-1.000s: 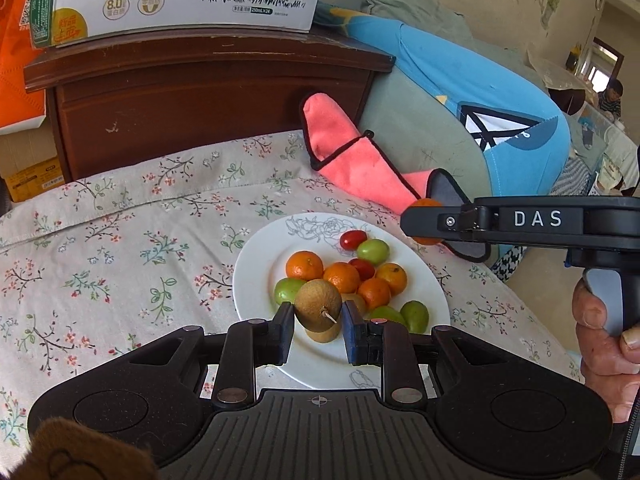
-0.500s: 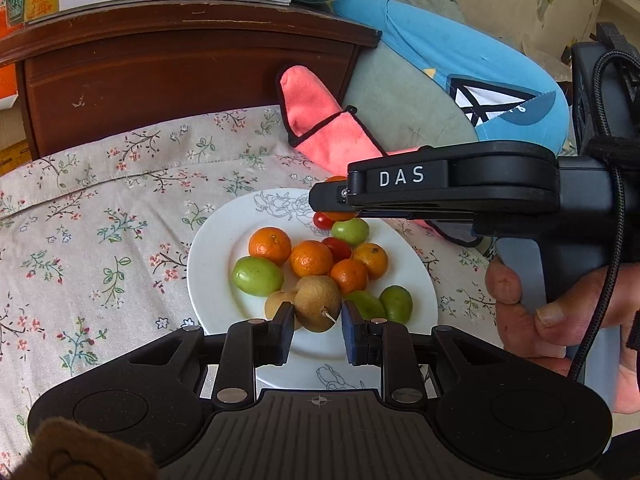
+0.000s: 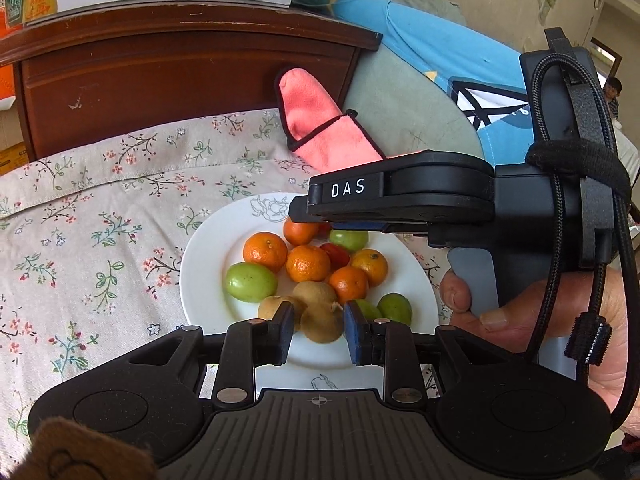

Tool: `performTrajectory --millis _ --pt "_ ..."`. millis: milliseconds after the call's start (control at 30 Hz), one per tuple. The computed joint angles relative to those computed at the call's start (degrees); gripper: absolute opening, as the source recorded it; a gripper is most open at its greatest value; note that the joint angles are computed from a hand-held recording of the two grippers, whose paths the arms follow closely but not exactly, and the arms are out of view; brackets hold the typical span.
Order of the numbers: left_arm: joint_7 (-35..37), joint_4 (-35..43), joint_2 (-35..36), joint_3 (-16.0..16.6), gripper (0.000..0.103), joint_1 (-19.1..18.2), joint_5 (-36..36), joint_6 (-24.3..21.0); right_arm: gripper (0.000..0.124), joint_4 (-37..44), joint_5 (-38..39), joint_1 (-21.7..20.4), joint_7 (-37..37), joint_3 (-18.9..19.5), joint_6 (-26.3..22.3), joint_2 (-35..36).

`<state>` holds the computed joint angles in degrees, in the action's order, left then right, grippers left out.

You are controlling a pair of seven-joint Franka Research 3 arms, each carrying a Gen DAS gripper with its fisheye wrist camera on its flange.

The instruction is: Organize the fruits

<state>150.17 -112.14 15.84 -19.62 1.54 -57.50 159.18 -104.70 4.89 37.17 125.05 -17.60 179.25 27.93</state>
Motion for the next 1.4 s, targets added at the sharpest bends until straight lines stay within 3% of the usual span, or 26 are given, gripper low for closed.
performTrajectory --millis 67,200,267,333,400,433,533,700,933,1133,1400 --pt "0.52 -0.23 -0.38 -0.26 0.044 0.12 -1.15 0.93 0.038 -0.07 0.05 -0.02 -0.19 0.1 0.46 -0.36" --pt "1.46 -0.7 -1.24 -0.28 0.057 -0.09 -2.71 2.79 0.047 -0.08 0.03 0.91 -0.22 -0.69 0.33 -1.03" --pt "1.35 -0.87 -1.68 -0.06 0.067 -0.2 -3.07 3.28 0.057 -0.1 -0.72 2.7 0.98 -2.66 -0.97 -1.56" --pt "2.49 -1.29 -2.38 -0.09 0.072 -0.11 -4.44 3.86 0.06 -0.83 -2.39 4.68 3.12 -4.83 -1.56 -2.37" --pt "4.79 -1.87 -3.44 0.0 0.075 -0.02 -6.36 4.31 0.067 -1.77 -4.74 7.36 6.11 -7.81 -2.43 -3.3" --pt "6.16 -2.17 -4.0 0.11 0.078 -0.08 -7.62 4.67 0.072 -2.51 -6.81 10.27 8.6 -11.07 -3.32 -3.89" --pt "9.86 -3.36 -5.87 1.02 0.092 -0.69 -11.41 5.87 0.081 -5.07 -12.21 15.99 14.22 -17.36 -3.78 -5.9" --pt "15.59 -5.48 -8.3 3.76 0.096 -2.17 -16.32 6.24 0.09 -9.47 -20.48 23.52 23.42 -24.65 -6.16 -10.49" --pt "10.41 -12.87 -12.88 7.43 0.096 -4.34 -18.31 8.92 0.1 -13.35 -30.06 25.13 31.9 -24.09 -8.35 -16.31" --pt "6.51 -18.59 -17.31 9.51 0.096 -6.64 -14.88 11.94 0.1 -15.3 -28.39 19.74 29.73 -16.56 -9.62 -19.63" --pt "-15.54 -24.77 -22.27 11.6 0.097 -9.41 6.39 12.9 0.101 -16.88 -28.25 14.1 27.83 -9.96 -14.69 -23.68"
